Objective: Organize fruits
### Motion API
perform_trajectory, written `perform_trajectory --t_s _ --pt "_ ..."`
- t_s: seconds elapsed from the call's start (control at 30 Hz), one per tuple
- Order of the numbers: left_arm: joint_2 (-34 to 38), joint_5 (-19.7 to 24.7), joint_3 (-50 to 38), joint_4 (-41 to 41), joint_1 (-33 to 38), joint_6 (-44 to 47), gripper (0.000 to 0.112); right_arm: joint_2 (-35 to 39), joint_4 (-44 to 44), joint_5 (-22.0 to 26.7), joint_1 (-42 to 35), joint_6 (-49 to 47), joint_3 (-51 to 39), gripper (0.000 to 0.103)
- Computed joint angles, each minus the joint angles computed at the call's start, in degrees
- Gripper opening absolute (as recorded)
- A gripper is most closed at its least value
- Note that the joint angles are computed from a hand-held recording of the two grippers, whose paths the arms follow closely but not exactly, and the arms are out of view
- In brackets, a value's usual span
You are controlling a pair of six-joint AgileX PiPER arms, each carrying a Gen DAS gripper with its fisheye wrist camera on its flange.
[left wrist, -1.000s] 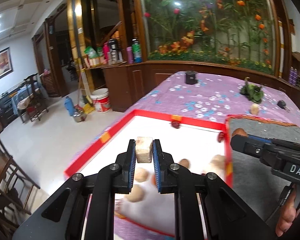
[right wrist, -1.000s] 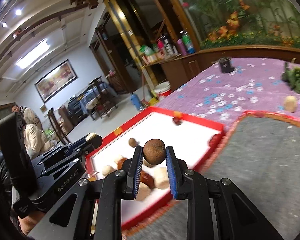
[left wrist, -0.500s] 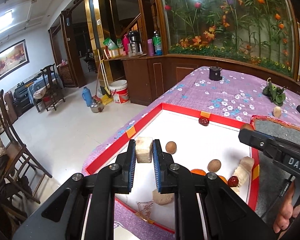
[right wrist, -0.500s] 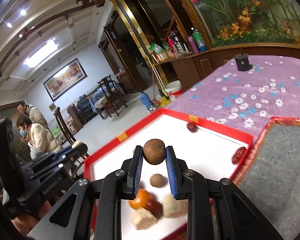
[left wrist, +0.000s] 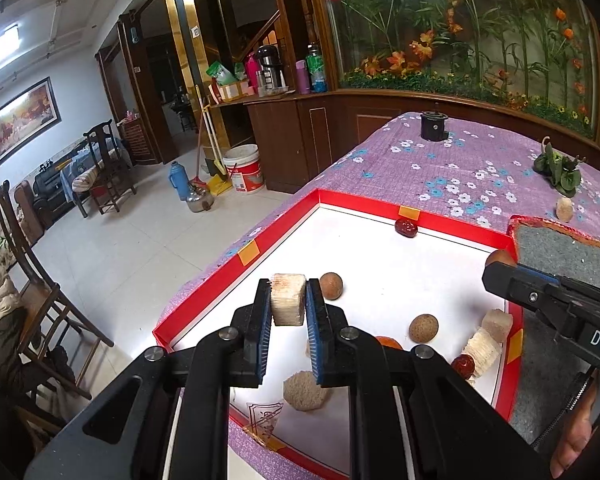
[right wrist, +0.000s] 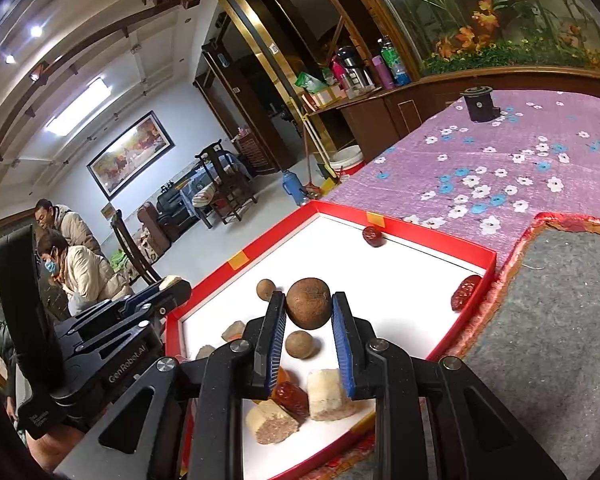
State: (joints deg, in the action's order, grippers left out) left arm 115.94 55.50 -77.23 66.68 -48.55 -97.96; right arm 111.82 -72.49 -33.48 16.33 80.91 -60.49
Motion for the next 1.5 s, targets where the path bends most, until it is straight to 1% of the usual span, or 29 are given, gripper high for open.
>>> perform_trajectory --t_s 0.27,0.37,0.43,0.5,0.7,0.73,0.77,0.8,0.83,0.9,1.0,1.07,1.17,1.23,1.3,1.33,1.43,1.5 --pt "-0.02 -1.7 1.28 -1.04 1.13 0.72 0.014 -0.15 -2.68 3.27 1.92 0.7 -0.43 0.023" --pt "0.17 -1.82 1.26 -1.26 1.07 1.02 0.014 -0.18 -3.12 3.32 1.77 1.0 -0.5 0.023" --pt "0.74 -1.34 0.38 -1.56 0.8 1.7 0.014 0.1 -4.5 3.8 1.96 2.55 -1.07 0.023" --pt "1.14 -0.99 -0.29 -1.91 0.79 2.33 0.014 0.28 -6.16 4.33 2.17 4.28 -1.48 0.026" --pt "2.38 0.98 -2.16 -4.14 1.0 4.04 0.016 0.62 -8.01 5.24 2.56 6.42 -2.17 0.026" --pt "2.28 0.96 -2.13 -4.42 1.03 4.25 0.019 0.61 -8.26 5.1 2.49 6.69 -2.18 0.026" --pt "2.18 0.99 -2.09 -4.57 1.0 4.42 0.027 0.48 -8.17 5.03 2.45 6.6 -2.11 0.028" --pt "2.15 1.54 -2.16 -4.54 0.79 4.38 0.033 0.38 -8.05 5.11 2.49 6.51 -2.12 0.031" --pt "2.14 2.44 -2.33 -4.29 0.4 4.09 0.047 0.2 -7.7 5.23 2.48 6.25 -1.95 0.034" --pt "1.73 3.9 -2.01 -2.7 -0.57 2.58 0.06 -0.22 -6.19 4.77 1.99 5.3 -1.34 0.044" --pt "0.76 5.43 -1.68 -0.26 -2.11 1.25 0.069 -0.83 -2.24 3.66 0.58 3.4 -0.16 0.053" --pt "0.04 6.84 -1.72 1.21 -3.22 0.34 0.082 -1.23 1.4 3.02 -0.75 1.82 0.87 0.057" --pt "-1.78 7.88 -0.58 4.18 -5.01 -2.19 0.084 -1.84 7.01 2.79 -2.25 -1.71 2.4 0.059" --pt "-3.34 8.02 0.4 6.06 -6.1 -3.42 0.085 -1.92 8.49 2.17 -3.53 -2.28 2.62 0.059" --pt "-4.66 7.77 1.24 7.3 -6.98 -3.85 0.087 -1.78 10.45 1.68 -4.7 -3.4 2.96 0.06" --pt "-5.84 6.35 2.71 8.61 -7.2 -4.22 0.087 -1.69 10.75 1.46 -5.23 -3.38 2.98 0.06" --pt "-7.74 6.36 3.58 8.8 -8.37 -2.11 0.087 -1.35 11.6 0.49 -6.39 -3.33 3.06 0.06" --pt "-8.64 7.05 4.4 9.37 -9.14 -1.5 0.087 -1.52 12.6 1.14 -6.15 -4.25 3.19 0.06"
